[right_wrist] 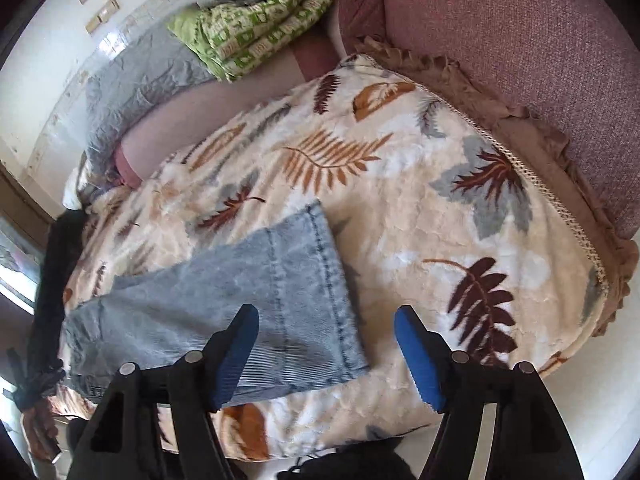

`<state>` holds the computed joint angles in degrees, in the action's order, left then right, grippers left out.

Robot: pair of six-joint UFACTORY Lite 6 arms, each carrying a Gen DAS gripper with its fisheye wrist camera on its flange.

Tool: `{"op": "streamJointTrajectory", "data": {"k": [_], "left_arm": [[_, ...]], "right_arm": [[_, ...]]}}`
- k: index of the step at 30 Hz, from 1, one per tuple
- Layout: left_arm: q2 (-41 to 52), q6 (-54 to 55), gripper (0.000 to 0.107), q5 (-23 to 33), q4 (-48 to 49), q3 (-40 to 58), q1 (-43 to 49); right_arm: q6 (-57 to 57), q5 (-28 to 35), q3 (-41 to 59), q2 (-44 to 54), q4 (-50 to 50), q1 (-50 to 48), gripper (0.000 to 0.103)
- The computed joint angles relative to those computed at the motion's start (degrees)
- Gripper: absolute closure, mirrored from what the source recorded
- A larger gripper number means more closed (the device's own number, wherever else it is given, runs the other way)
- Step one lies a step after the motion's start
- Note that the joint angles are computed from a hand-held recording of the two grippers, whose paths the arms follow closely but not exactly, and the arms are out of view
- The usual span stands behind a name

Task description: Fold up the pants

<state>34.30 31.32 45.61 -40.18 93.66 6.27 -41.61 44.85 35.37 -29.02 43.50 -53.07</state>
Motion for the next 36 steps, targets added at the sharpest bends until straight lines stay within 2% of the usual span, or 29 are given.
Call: {"op": "streamJointTrajectory", "data": {"k": [5, 7, 9, 11, 14, 15, 16, 18, 19, 23, 25, 29, 31, 34, 36], "left_arm": [[-3.2, -0.1, 0.045, 2.1, -8.7, -6.1, -1.4], [-3.9, -0.7, 0.045, 1.1, -10.3, -7.1, -2.7], [-2.6, -4.2, 0.045, -1.3, -9.0, -5.8, -4.3], [1.6, -8.6, 0.045, -0.1, -8.9, -2.1, -4.7], [4.1, -12.3, 0.046, -1.7, -8.5, -1.0, -5.1], [4.0, -12.3, 0.055, -2.5, -9.1, -1.5, -5.2], [3.7, -13.1, 0.073, -3.8, -8.6, -1.9, -5.5], [3.4, -14.9, 0.090, -6.5, -6.5, -2.0, -6.1], [3.6, -15.0, 0.092, -6.7, -6.4, -1.7, -6.3], [-0.8, -16.6, 0.094, -10.9, -1.4, -4.4, -7.9], [-6.5, -16.0, 0.095, -13.1, 0.3, -8.3, -8.5], [-19.7, -13.1, 0.094, -14.9, 1.7, -17.4, -8.2], [-19.3, -14.5, 0.092, -13.7, 4.5, -18.3, -7.9], [-9.5, -19.2, 0.090, -10.4, 10.7, -14.2, -7.3], [-7.4, -17.2, 0.085, -9.6, 7.9, -15.0, -5.7]], "right_arm": [[3.0, -4.2, -4.6, 0.0, 8.2, 14.6, 0.029], [3.0, -6.8, -6.1, 1.1, 11.8, 20.0, 0.029], [2.2, -9.1, -7.5, 2.4, 15.5, 24.6, 0.029], [-0.3, -10.7, -8.2, 4.5, 20.3, 28.0, 0.029], [-2.6, -12.2, -9.1, 5.4, 24.7, 32.0, 0.029], [-2.9, -12.7, -9.1, 5.6, 25.4, 33.0, 0.029], [-3.0, -12.9, -9.0, 6.0, 25.9, 33.4, 0.029], [-3.9, -13.2, -8.2, 8.0, 27.0, 34.2, 0.029], [-4.3, -13.4, -7.6, 9.3, 27.2, 34.4, 0.029], [-1.7, -17.0, -4.5, 16.0, 24.3, 36.2, 0.029], [-2.0, -15.7, -3.7, 18.0, 24.4, 34.9, 0.029], [1.4, -14.7, -3.8, 14.5, 19.0, 33.7, 0.029], [3.9, -13.7, -3.6, 13.7, 15.2, 33.1, 0.028], [7.0, -13.8, -4.1, 12.5, 10.9, 33.6, 0.028], [9.2, -14.0, -4.1, 11.5, 8.6, 34.7, 0.028]]}}
